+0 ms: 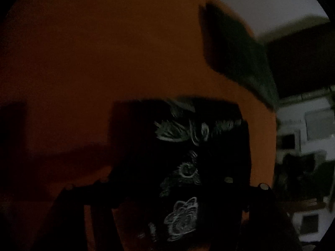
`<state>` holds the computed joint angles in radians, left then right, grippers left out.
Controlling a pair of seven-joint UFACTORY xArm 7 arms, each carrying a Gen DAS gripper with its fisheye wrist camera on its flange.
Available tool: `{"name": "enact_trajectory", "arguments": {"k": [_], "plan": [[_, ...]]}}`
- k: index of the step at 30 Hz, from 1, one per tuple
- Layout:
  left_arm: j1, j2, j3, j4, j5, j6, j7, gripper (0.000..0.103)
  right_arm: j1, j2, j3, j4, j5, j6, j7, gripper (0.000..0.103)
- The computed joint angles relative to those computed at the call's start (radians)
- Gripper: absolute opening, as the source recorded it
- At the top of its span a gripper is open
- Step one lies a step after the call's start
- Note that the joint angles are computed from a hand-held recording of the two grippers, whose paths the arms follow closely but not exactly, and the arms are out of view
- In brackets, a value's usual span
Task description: Fold clothes
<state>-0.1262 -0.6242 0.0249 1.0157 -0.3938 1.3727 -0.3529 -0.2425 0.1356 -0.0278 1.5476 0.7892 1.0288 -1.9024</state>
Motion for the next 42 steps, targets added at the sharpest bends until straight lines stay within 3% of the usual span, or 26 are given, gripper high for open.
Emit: {"name": "enact_trajectory", "arguments": {"k": [1,2,5,10,16,19,21,23,25,29,32,36,38,40,41,42], "plan": [[0.007,0.008,-0.018,-0.009,0.013,-0.020,-0.018,0.056,0.000,0.012,0.002,0.021,0.008,0.006,0.007,0.007],[0.014,0.006,-0.031,-0.024,0.020,-0.044,-0.041,0.039,-0.006,0.004,0.004,0.025,0.025,0.012,-0.005,0.007],[0.028,-0.006,-0.055,-0.055,0.037,-0.120,-0.112,0.019,-0.015,-0.019,0.001,0.037,0.077,0.034,-0.040,0.007],[0.023,0.080,-0.048,0.013,0.094,-0.154,-0.124,0.010,-0.026,-0.043,-0.025,0.049,0.102,0.042,-0.080,0.000],[0.002,0.078,-0.051,-0.038,0.088,-0.221,-0.122,0.010,-0.018,-0.025,-0.039,0.038,-0.115,0.131,0.098,0.000],[-0.011,0.050,-0.041,-0.071,0.075,-0.255,-0.098,0.012,-0.032,-0.025,-0.047,0.036,-0.127,0.175,0.120,0.001],[-0.016,0.025,-0.036,-0.059,0.071,-0.226,-0.102,0.013,-0.043,0.003,-0.048,0.086,-0.118,0.221,0.153,0.004],[-0.019,-0.006,-0.041,-0.040,0.083,-0.180,-0.104,0.015,-0.066,0.063,-0.044,0.188,-0.115,0.326,0.200,0.023],[-0.021,-0.052,-0.063,-0.030,0.111,-0.132,-0.116,0.018,-0.100,0.106,-0.030,0.267,-0.080,0.395,0.221,0.034],[-0.058,-0.208,-0.072,-0.089,0.049,-0.081,-0.161,0.018,-0.158,0.150,0.005,0.345,-0.024,0.471,0.232,0.047],[-0.093,-0.274,-0.124,-0.140,0.017,-0.083,-0.201,0.019,-0.163,0.098,0.022,0.276,0.004,0.465,0.147,0.047],[-0.145,-0.319,-0.162,-0.253,-0.032,-0.089,-0.260,0.019,-0.113,-0.060,0.019,0.043,0.059,0.384,-0.124,0.048],[-0.155,-0.344,-0.175,-0.293,-0.030,-0.080,-0.298,0.019,-0.055,-0.155,0.027,-0.114,0.081,0.238,-0.262,0.048],[-0.170,-0.394,-0.205,-0.340,-0.054,-0.087,-0.361,0.019,0.010,-0.195,0.049,-0.208,0.071,0.082,-0.319,0.046],[-0.176,-0.422,-0.210,-0.355,-0.066,-0.098,-0.392,0.019,0.036,-0.200,0.059,-0.224,0.056,0.040,-0.318,0.033],[-0.176,-0.445,-0.207,-0.361,-0.065,-0.104,-0.416,0.019,0.054,-0.192,0.050,-0.205,0.066,0.041,-0.274,0.027]]}}
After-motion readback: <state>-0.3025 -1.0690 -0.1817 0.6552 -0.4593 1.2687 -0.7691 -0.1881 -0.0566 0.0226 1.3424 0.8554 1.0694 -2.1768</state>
